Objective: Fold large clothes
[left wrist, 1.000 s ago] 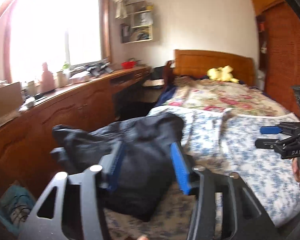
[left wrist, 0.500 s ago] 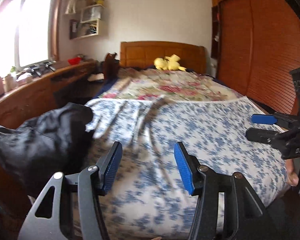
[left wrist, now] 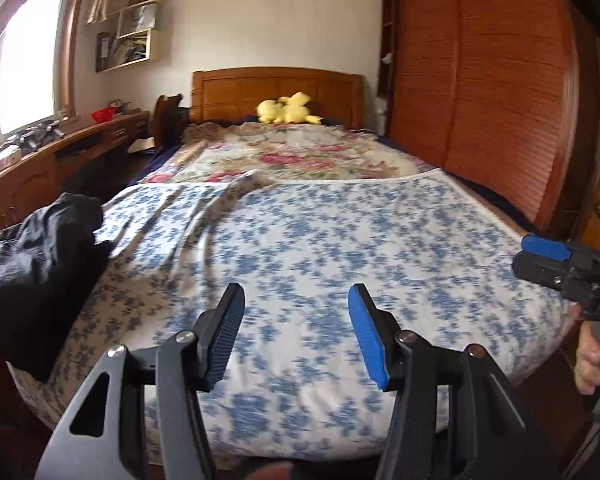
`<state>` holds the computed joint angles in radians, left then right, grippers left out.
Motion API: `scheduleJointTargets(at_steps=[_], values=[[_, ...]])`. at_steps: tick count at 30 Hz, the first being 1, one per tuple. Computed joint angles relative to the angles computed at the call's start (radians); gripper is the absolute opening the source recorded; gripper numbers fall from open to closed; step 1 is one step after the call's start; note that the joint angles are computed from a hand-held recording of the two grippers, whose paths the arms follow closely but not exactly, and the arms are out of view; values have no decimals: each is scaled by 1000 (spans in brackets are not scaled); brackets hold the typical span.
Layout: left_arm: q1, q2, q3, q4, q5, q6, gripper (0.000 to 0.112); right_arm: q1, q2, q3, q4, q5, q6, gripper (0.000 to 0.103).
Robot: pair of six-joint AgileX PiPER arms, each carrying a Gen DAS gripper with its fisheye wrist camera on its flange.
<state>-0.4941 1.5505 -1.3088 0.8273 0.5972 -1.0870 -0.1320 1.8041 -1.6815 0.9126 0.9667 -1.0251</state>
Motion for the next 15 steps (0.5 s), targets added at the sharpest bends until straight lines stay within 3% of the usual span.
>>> scheduleJointTargets(at_steps=[7,15], values=[[-149,-3,-67,161,158,-135,53,-131,-147,174,104,-43,-110,89],[-190,-69,-53,200,187,-168,54,-195,-254,272,219,-80,-191,89]])
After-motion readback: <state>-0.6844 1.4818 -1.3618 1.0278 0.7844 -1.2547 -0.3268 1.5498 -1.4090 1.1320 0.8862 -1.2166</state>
